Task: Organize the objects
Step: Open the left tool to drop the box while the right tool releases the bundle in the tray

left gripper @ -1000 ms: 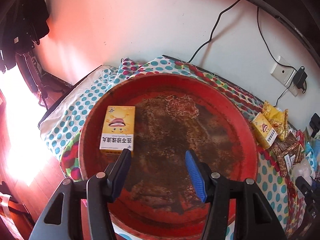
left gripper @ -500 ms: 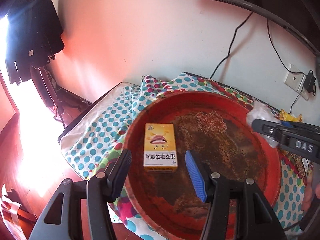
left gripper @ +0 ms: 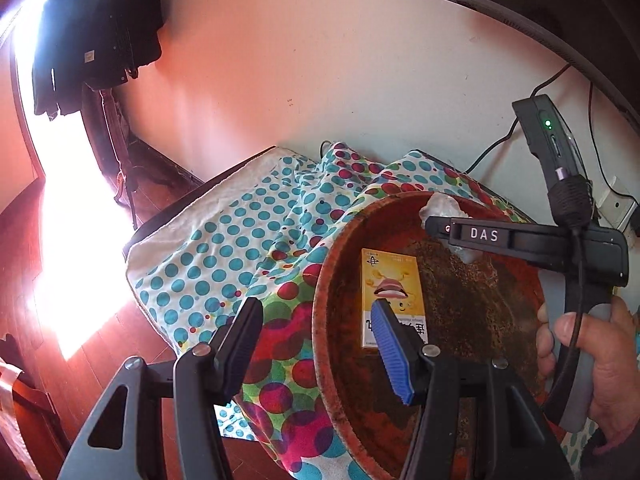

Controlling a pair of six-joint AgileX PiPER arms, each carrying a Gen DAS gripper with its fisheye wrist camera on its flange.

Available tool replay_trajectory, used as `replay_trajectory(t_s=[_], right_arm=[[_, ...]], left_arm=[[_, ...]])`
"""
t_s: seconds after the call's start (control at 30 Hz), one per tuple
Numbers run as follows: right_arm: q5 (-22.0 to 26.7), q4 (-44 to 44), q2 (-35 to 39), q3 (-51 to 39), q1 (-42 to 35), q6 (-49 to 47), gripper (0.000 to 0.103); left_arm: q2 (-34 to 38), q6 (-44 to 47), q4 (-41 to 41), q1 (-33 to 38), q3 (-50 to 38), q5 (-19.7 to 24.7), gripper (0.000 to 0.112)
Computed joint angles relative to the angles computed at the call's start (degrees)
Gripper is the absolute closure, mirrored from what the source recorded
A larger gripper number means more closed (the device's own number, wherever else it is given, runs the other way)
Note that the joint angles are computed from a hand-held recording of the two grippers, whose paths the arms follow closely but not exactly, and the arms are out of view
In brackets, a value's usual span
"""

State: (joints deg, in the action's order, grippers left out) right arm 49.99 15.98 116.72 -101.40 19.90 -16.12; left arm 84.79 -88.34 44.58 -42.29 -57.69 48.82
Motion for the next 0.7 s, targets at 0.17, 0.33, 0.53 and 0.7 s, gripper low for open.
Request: replay_trajectory(t_s=[0.17,0.33,0.53,0.7], right_arm=[[0.49,-0.85,1.99,-1.32,0.77,0.33,0.066],[0.85,-1.46,3.4,-2.57,1.29,1.03,0.066],[-2.05,-3.36,0.61,1.14,1.28,2.24,0.032],[-4.93,-0.51,-7.06,9.42,-2.09,0.68,0.032]], left_arm=[[0.39,-0.62,-0.15,0.41,0.65,-1.43,0.054],[0.7,-0.91,0.11,0.49,1.12,-2.47,0.054],[0.87,-2.43,1.36,-0.07,1.34,-2.12,0.054],[1.39,-3.6,3.01,-1.48,0.56,-1.24,0.054]])
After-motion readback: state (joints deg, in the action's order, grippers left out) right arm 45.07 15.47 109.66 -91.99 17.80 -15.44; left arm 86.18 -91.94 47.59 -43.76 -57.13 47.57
